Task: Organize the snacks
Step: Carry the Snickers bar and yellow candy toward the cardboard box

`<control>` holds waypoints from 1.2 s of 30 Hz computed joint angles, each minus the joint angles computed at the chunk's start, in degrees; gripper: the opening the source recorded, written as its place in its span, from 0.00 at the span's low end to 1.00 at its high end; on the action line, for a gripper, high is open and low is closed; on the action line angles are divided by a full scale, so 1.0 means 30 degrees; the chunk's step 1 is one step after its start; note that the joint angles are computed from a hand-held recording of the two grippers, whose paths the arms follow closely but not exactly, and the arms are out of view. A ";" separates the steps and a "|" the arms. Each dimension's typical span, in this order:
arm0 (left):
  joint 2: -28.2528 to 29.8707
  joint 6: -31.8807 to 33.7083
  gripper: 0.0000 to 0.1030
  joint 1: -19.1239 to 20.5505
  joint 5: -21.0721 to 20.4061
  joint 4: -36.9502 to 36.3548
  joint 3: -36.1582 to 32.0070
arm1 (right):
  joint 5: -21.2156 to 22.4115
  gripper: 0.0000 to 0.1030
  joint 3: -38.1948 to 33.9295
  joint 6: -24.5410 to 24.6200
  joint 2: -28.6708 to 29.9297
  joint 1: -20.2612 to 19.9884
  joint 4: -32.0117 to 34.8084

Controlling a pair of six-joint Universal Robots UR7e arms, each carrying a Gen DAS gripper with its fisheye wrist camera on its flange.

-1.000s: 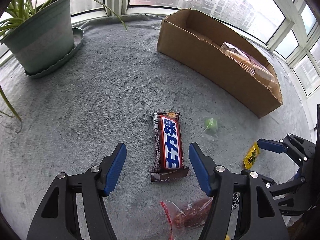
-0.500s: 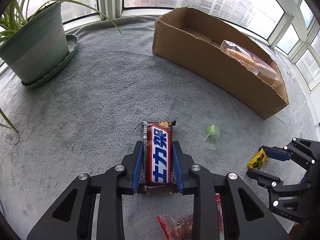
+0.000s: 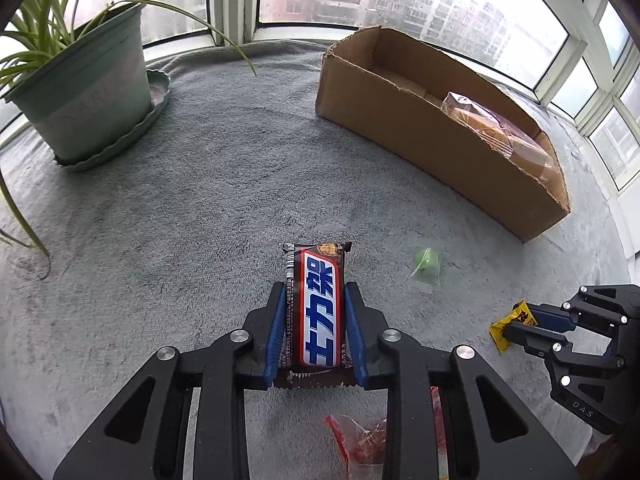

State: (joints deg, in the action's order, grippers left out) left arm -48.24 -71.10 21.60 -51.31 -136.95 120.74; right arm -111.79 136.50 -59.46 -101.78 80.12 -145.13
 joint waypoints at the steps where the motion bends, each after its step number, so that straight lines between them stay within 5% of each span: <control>1: -0.0094 -0.0070 0.26 -0.0035 0.0007 0.0007 0.0074 | 0.0076 0.12 -0.0029 -0.0001 -0.0088 0.0017 0.0129; 19: -0.1066 -0.0004 0.26 -0.0752 0.1021 0.0068 -0.0119 | 0.2029 0.11 -0.1578 0.0651 -0.1365 0.1074 0.1197; 36: -0.0126 0.3354 0.26 0.0118 0.2731 -0.1052 -0.2848 | 0.2749 0.11 -0.6085 0.1891 0.1852 0.2733 -0.1286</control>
